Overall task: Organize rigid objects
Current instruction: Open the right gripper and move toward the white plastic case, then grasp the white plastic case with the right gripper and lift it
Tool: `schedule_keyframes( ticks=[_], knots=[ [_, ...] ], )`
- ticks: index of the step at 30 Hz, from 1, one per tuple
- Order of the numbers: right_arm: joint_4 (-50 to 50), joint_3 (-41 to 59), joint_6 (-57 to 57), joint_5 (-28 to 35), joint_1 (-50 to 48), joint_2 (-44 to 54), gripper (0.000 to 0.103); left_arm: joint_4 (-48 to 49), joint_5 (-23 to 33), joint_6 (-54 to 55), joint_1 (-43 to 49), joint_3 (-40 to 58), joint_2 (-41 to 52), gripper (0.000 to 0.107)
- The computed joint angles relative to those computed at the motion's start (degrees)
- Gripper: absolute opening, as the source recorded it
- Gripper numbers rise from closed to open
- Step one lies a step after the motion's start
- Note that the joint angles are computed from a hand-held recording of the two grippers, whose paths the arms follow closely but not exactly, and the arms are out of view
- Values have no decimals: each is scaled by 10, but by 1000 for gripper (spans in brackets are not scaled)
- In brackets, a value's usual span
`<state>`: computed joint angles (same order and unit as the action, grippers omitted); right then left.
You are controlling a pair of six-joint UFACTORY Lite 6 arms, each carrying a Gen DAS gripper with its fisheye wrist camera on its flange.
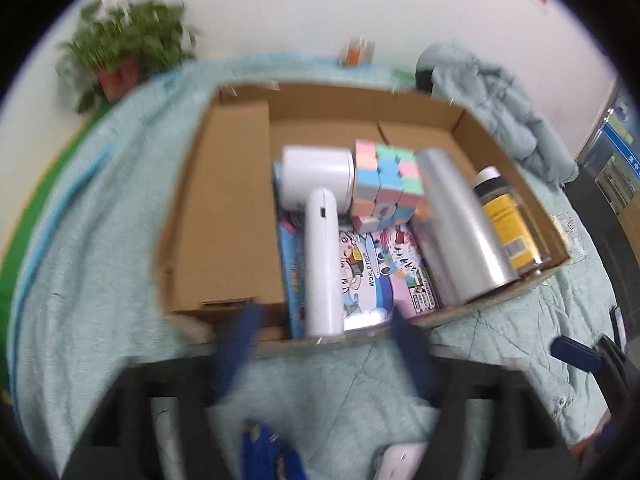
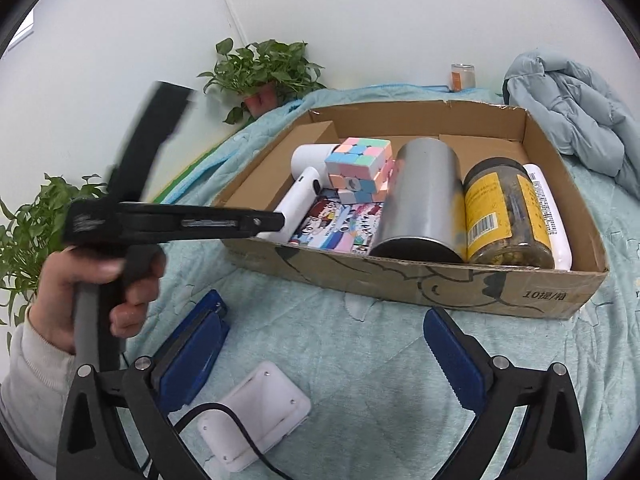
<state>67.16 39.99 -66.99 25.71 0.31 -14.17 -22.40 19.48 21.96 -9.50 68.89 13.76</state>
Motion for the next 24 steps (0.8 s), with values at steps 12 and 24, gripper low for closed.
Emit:
schedule_keyframes(
  ticks=[12,24],
  knots=[
    [22,-103,1,11,91,4,102,-307,146,317,74,-247,-177,84],
    [-56,-280,64,60,44,-183,97,-265,125,221,-41,-262,-114,72]
  ],
)
